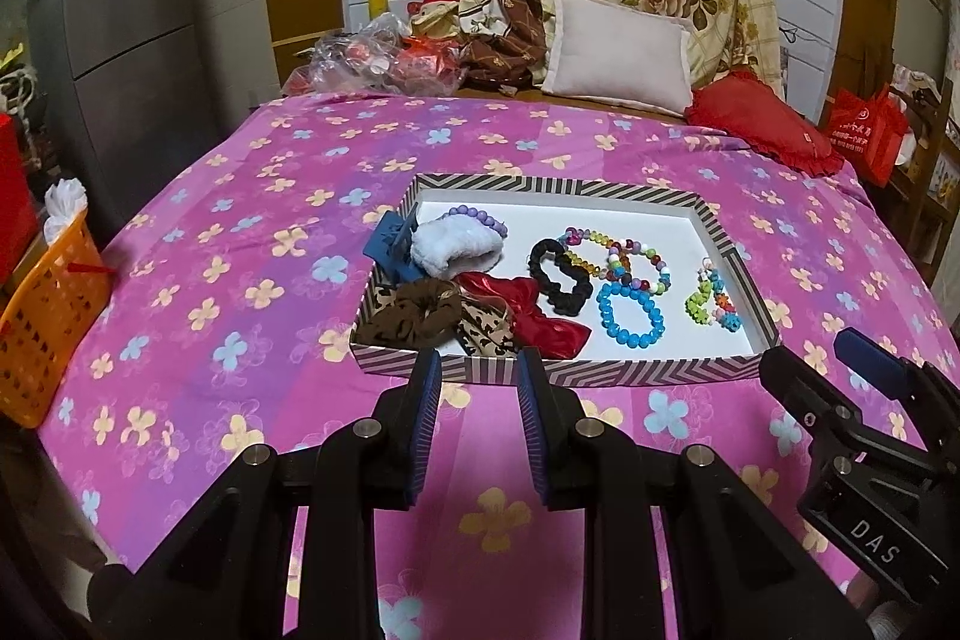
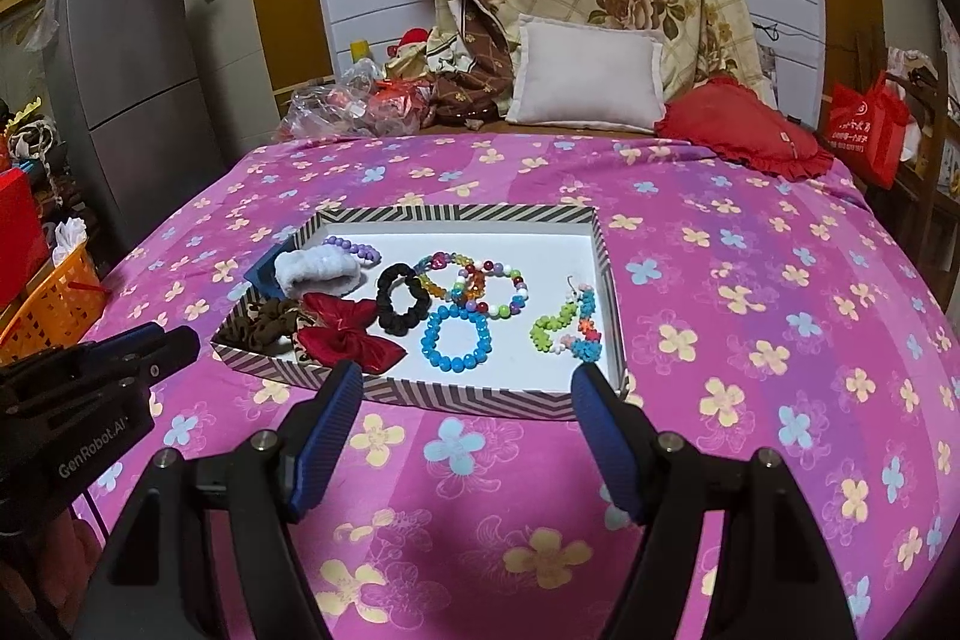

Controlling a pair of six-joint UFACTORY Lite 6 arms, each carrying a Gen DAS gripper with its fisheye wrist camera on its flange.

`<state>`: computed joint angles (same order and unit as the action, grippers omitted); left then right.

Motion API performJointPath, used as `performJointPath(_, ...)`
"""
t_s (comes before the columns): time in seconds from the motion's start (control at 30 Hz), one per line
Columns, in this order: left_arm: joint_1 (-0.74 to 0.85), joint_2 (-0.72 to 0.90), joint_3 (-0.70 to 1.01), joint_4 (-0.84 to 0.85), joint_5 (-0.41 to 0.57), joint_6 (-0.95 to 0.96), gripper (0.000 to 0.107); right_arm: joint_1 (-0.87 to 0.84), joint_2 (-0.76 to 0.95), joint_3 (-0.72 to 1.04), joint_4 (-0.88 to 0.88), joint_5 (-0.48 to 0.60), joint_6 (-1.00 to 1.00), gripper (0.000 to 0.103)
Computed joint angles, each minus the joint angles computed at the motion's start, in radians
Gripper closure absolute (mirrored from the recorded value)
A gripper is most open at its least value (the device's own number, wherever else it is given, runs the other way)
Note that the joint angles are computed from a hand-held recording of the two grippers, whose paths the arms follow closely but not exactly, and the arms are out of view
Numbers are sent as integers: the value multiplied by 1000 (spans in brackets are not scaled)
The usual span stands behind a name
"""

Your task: Organize jewelry

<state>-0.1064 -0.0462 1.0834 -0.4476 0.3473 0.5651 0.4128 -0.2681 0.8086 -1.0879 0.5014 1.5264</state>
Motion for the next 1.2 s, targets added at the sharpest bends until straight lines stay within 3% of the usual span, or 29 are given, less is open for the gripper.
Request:
performJointPath(0.97, -14, -5, -11, 29, -9, -30, 78, -1, 6, -6, 8, -15, -3, 26)
performJointPath(1.2, -15, -7, -42, -24, -70, 18, 78, -14, -1, -24, 5, -34, 2, 26)
